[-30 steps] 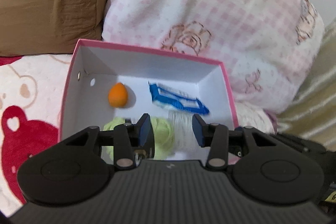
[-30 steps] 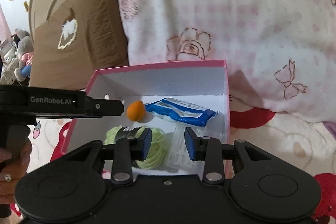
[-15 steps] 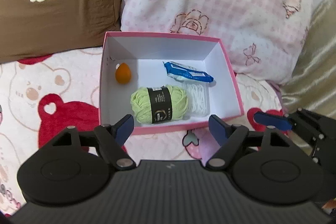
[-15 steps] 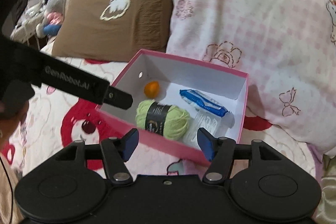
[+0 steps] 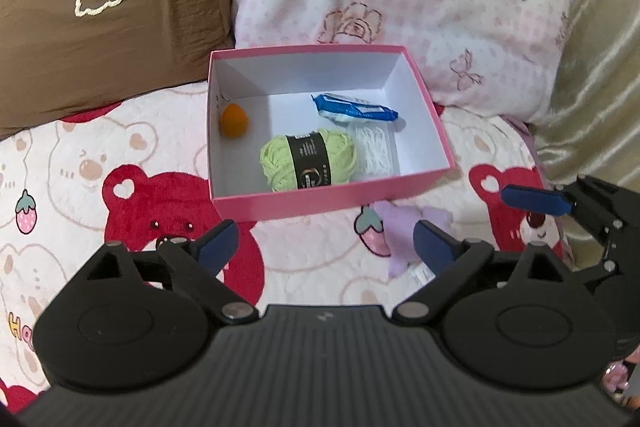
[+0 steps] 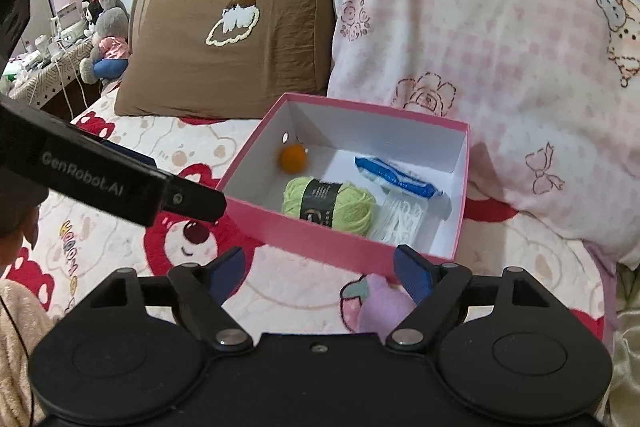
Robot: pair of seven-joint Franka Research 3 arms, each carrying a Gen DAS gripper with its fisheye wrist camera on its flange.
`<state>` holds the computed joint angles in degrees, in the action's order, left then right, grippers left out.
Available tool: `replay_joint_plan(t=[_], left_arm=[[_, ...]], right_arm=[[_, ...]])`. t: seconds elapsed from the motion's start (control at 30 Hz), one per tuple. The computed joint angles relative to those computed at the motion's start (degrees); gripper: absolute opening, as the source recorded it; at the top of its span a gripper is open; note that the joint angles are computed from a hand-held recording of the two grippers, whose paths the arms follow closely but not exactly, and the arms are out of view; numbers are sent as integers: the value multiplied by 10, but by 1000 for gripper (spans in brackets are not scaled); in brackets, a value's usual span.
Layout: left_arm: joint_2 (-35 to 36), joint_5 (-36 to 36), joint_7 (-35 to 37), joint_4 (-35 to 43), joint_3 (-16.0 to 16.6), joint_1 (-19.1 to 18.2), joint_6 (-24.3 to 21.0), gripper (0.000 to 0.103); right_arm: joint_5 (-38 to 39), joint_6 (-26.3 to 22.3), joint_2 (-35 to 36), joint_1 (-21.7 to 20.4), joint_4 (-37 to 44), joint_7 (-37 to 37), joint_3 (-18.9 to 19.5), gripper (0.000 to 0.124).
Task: Organize objects
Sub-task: 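Withdraw the left gripper up out of the pink box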
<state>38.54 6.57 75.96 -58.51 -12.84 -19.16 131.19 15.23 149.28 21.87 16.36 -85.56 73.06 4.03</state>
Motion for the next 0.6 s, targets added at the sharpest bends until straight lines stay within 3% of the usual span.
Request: replay_joint_plan(t=[0.6], left_arm=[[-91, -44, 24, -134, -26, 25, 13, 102]], right_arm=[[-61, 2, -83, 11, -94, 44, -11, 92]])
